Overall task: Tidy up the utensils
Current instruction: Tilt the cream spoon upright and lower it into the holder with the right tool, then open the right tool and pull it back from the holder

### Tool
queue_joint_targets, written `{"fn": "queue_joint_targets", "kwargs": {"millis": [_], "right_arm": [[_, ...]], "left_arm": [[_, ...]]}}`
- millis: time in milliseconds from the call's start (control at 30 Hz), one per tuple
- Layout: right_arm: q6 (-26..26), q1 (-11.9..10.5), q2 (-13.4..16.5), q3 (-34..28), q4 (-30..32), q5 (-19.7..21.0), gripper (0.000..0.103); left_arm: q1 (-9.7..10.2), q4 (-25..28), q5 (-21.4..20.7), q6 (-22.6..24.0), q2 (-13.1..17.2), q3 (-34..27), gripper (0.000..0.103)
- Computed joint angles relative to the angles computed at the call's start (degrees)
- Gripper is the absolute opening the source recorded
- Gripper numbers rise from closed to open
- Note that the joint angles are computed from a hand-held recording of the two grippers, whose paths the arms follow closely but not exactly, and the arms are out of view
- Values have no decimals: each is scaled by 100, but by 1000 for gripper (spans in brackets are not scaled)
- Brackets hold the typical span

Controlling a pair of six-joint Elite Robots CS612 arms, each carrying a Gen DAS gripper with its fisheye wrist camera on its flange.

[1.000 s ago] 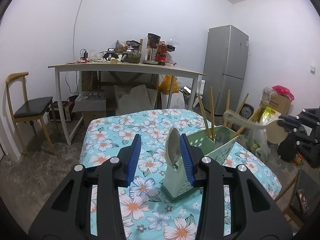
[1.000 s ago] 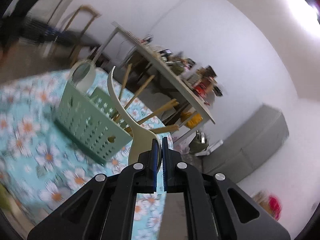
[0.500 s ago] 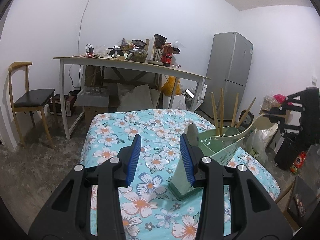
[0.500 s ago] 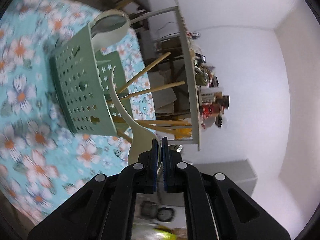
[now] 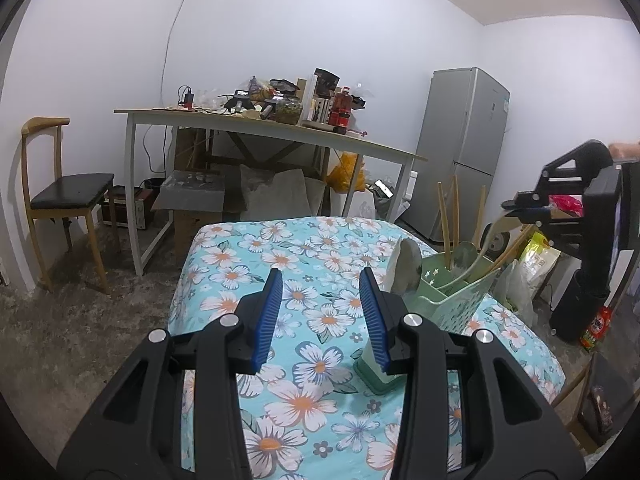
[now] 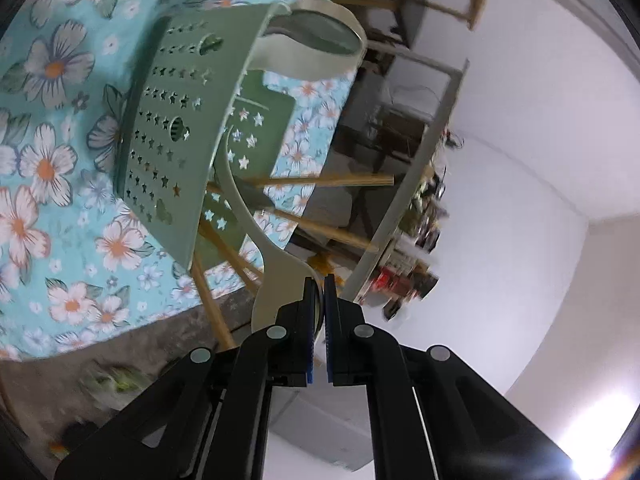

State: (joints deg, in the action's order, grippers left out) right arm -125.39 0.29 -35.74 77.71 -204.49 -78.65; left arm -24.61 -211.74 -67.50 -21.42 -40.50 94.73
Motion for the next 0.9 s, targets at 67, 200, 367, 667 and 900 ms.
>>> {"fn": "queue_joint_targets", "kwargs": {"millis": [67, 200, 367, 667, 900], "right_arm": [[-43, 34, 49, -40, -22, 70, 5], [67, 79, 107, -50, -23, 211, 5], [214, 70, 138, -21, -120, 481, 33], [2339, -66, -193, 231, 121, 304, 40], [6311, -541, -906, 789, 1713, 739, 53]], "left_arm": [[-3, -12, -27, -29, 1, 23, 38], [0, 20, -126, -72, -2, 34, 38], [-28, 99, -236, -83, -6, 52, 38], [-114, 213, -392, -94, -25, 46, 45], [-267, 378, -345, -112, -109, 55, 76]]}}
